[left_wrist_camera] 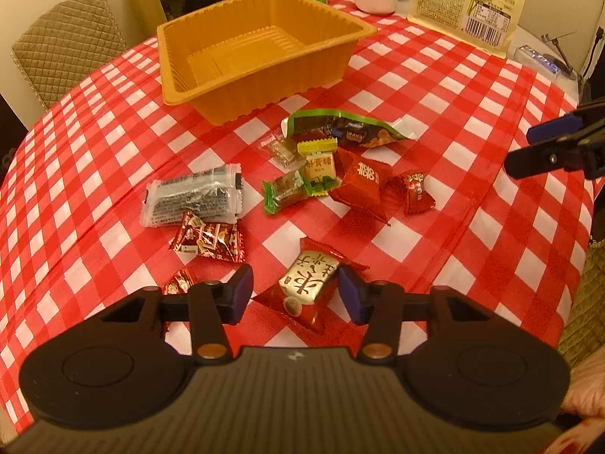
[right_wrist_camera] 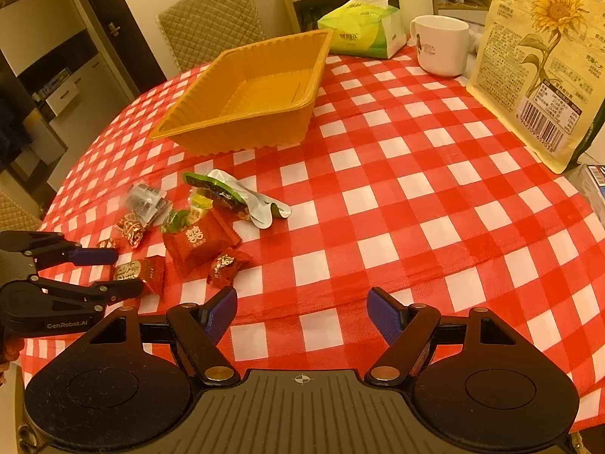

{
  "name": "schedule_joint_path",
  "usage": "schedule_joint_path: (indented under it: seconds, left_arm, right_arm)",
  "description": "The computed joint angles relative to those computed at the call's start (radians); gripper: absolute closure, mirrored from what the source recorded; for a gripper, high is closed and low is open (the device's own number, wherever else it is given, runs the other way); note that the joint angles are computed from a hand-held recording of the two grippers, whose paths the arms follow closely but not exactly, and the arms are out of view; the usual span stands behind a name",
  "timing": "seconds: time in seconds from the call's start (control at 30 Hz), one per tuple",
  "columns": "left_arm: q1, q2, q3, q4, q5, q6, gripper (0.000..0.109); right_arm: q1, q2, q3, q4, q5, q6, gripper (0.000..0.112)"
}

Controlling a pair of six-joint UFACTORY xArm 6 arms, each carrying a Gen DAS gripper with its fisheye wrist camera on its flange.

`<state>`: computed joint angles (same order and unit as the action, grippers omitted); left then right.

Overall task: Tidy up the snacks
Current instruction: 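Grasp the gold-and-red candy with the left tool while the right tool grasps the green-and-white packet, then carry both held snacks over the orange tray with both tools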

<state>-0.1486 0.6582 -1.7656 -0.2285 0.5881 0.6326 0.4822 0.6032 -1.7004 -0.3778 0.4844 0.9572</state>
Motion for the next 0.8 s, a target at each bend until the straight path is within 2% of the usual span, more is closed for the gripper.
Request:
schedule_joint_path:
  seconds: [0.17,0.4,0.47,0.57,0.8]
  left_arm:
    - [0.000,0.002,-0.012,-0.006,0.043,-0.021,0.076]
    - [-0.004,0.018,-0.037,-0.021,0.071,-0.080,0.076]
    - [-0.005,0.021,-0.041,-0.030,0.071,-0.089,0.084]
    - [-0.003,0.023,-0.043,-0.037,0.070,-0.111,0.086]
    - [0.001,-0.021,0.015,-0.023,0.018,-0.169,0.086]
  right_arm:
    - [-0.009,0.016,-0.019,0.037,-0.007,-0.051,0.036]
    - [-0.017,0.052,-0.066,0.090,-0.012,-0.144,0.036]
    - [-0.019,0.060,-0.078,0.101,-0.012,-0.170,0.036]
    - [-0.025,0.076,-0.098,0.126,-0.014,-0.223,0.036]
    - [-0.040,0.151,-0.206,0.225,-0.011,-0.430,0.052]
